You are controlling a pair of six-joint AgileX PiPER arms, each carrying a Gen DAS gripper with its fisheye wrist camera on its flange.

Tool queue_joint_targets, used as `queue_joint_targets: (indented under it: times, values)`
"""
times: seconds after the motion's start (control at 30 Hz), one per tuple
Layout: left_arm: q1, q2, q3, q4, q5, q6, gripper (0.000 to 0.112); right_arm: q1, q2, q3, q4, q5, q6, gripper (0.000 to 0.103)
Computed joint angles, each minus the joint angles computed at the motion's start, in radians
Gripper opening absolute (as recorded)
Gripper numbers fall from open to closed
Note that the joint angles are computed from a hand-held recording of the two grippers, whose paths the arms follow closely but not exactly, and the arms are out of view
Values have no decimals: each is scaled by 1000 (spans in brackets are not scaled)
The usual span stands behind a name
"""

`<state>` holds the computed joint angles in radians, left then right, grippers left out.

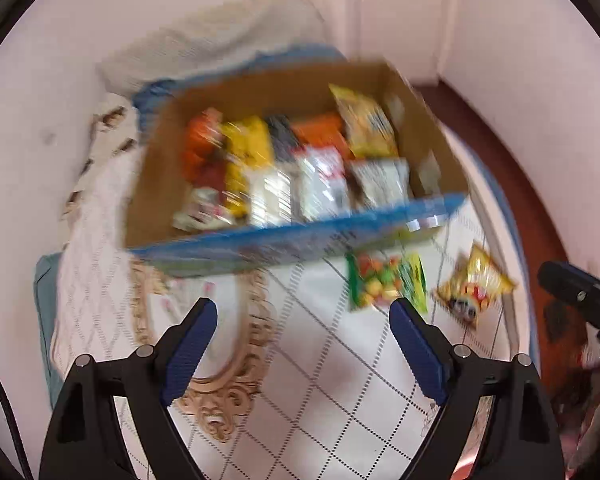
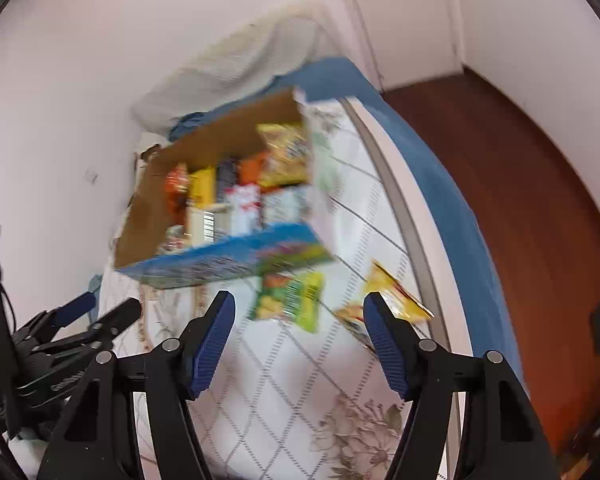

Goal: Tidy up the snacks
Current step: 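Grasp the green candy bag with the left gripper while the right grasps the yellow GUOBA bag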

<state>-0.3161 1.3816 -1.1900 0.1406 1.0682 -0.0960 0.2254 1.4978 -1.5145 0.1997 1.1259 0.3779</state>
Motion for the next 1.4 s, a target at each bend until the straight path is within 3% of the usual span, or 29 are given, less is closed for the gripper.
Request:
queue_joint_targets:
  times: [0.23,0.43,0.63,0.77,0.9,1.0,1.17,1.23,1.4]
  values:
    - [-148,252,-78,24,-35,-109,88,-209,-44,323,180,-162,-110,68]
    - [-241,382,-103,143,-56,-226,88,-288,-47,434,218,-216,-173,68]
    - [-186,308,40,178,-72,-204,90,-332,15,427,314,-214,-264,69]
    - [-146,204,150,247,-52,-202,90,-285,69,385,348,-216,-256,69]
    - [-26,137,174,117,-1,-135,90,-196,135,333,291,-238,-163,74]
    - [42,161,107,-39,25,-109,90,-152,191,289,254,-251,-101,76]
    - [-4,272,-6,-106,35,-168,90,-70,306,179,77,-258,19,75]
    - [-31,337,-55,-103,36,-186,90,-43,337,152,17,-255,22,64]
    - [-93,423,-107,-92,31,-211,89,-25,326,155,-5,-217,-68,58]
